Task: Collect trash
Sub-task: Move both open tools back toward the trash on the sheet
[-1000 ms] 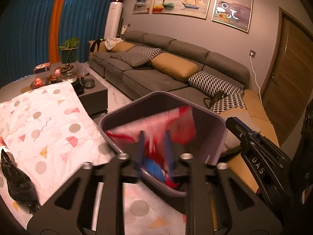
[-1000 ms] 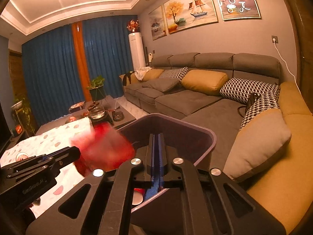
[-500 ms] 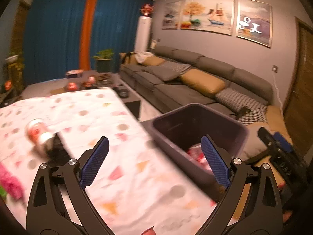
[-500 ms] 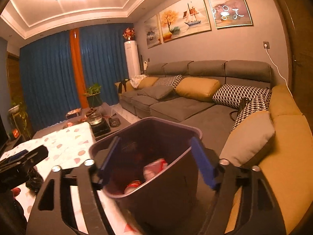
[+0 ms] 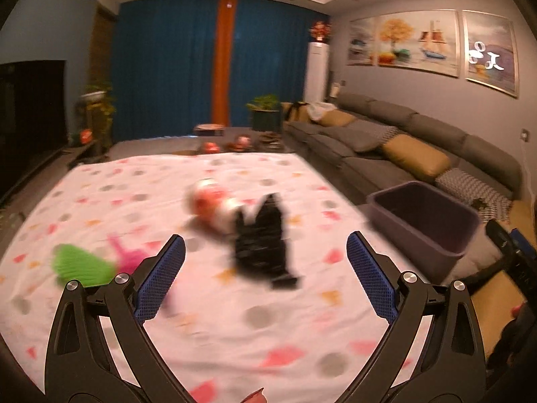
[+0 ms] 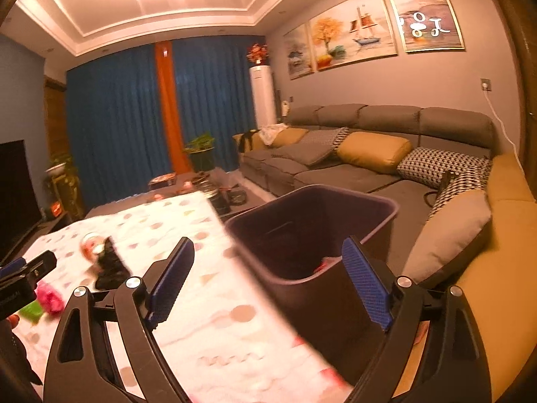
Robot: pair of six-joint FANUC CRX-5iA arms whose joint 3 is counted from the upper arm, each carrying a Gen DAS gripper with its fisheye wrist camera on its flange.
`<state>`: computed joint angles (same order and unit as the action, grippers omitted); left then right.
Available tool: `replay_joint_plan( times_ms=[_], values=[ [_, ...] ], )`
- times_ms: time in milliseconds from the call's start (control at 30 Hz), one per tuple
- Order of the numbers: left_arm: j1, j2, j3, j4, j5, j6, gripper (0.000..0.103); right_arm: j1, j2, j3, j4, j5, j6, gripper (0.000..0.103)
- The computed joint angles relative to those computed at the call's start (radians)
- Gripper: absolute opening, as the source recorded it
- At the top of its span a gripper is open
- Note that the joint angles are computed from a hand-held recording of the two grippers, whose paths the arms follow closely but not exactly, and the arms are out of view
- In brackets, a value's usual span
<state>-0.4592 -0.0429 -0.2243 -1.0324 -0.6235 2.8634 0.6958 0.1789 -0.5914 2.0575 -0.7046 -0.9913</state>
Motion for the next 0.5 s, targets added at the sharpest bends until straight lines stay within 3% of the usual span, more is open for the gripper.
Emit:
replay_joint_plan(
  times_ms=[167, 367, 500],
  values=[
    [0.009, -0.082, -0.083, -0.042, -0.103, 0.052, 0.095, 0.048, 0.022, 0.036, 0.011, 0.033, 0.005, 0.087],
    [0.088, -0.189, -0.181, -0.028, -0.149, 0.050, 0.095, 0.119, 0.095, 0.128, 0.032, 0.086, 0.038, 0.087],
    [0.169, -0.264, -0.241, -0.003, -0.146, 0.040, 0.095, 0.153, 0.164, 0.220, 0.044, 0.170, 0.080, 0.087]
  ],
)
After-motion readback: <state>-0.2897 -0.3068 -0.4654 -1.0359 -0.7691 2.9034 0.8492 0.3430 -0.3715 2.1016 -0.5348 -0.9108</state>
